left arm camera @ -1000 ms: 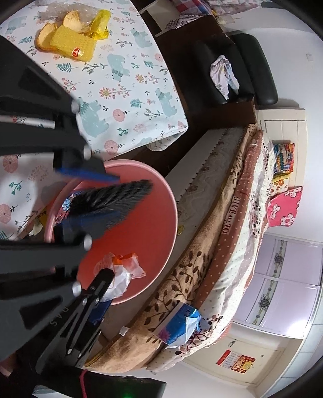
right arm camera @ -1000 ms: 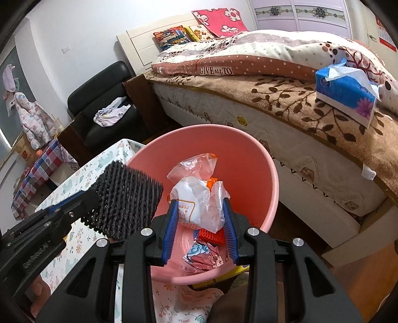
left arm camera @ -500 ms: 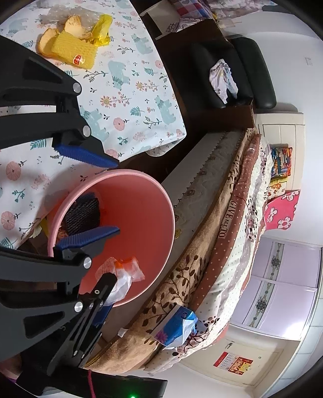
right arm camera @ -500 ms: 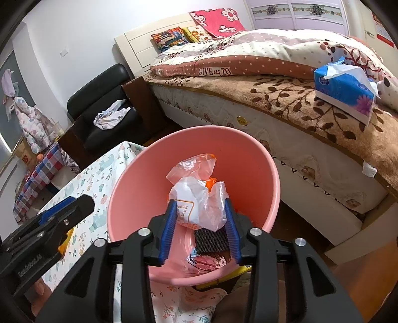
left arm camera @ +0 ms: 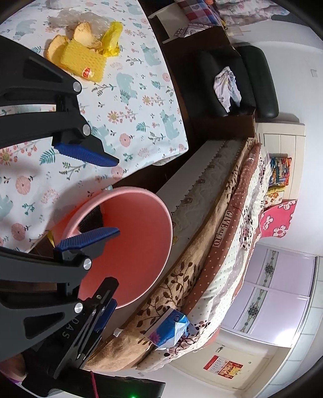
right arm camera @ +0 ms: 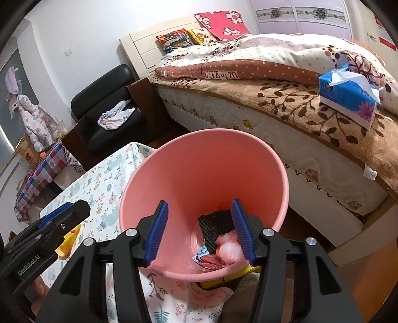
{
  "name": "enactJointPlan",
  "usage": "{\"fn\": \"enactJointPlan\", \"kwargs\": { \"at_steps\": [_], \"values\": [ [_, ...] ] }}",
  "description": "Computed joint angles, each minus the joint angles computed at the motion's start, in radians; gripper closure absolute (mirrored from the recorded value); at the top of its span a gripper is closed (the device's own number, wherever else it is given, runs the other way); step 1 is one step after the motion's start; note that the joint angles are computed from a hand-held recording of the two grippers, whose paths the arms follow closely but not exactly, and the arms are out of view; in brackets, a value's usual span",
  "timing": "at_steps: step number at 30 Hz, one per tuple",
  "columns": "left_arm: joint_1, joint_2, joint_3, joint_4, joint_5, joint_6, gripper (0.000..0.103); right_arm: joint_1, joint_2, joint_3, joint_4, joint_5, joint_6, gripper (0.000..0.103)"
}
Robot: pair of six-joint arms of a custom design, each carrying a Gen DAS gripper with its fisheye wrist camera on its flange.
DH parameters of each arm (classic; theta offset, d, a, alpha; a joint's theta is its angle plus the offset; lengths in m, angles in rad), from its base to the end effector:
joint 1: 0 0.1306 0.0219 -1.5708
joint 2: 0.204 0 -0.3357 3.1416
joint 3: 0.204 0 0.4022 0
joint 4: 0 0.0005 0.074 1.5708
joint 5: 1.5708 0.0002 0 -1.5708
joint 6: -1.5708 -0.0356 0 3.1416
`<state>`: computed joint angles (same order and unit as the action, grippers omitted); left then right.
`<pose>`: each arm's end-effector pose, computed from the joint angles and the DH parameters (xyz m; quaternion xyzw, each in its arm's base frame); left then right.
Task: Collect trash
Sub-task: 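Open the left tool over the bucket while the right tool releases the bag, then move both open tools back over the remaining trash on the table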
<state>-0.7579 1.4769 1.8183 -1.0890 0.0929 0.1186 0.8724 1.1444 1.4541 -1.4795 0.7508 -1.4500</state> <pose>0.3735 -0.3588 0.5244 0.3053 0.8633 -0.2081 0.3438 0.2568 0.2673 0.4884 0.3297 0.8532 0.0269 0.4034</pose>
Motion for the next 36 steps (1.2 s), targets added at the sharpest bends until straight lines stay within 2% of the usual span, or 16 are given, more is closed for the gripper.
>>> {"fn": "enactJointPlan", "kwargs": {
  "at_steps": [9, 21, 36],
  "values": [
    [0.047, -0.049, -0.051, 0.005, 0.007, 0.012, 0.053, 0.029, 0.043, 0.051, 0.019, 0.017, 0.030, 0.049],
    [0.111, -0.102, -0.113, 0.001, 0.000, 0.016, 0.053, 0.067, 0.139, 0.151, 0.070, 0.026, 0.134, 0.049],
    [0.286, -0.181, -0.203, 0.004, 0.011, 0.014, 0.053, 0.080, 0.271, 0.275, 0.175, -0.012, 0.285, 0.049]
  ]
}}
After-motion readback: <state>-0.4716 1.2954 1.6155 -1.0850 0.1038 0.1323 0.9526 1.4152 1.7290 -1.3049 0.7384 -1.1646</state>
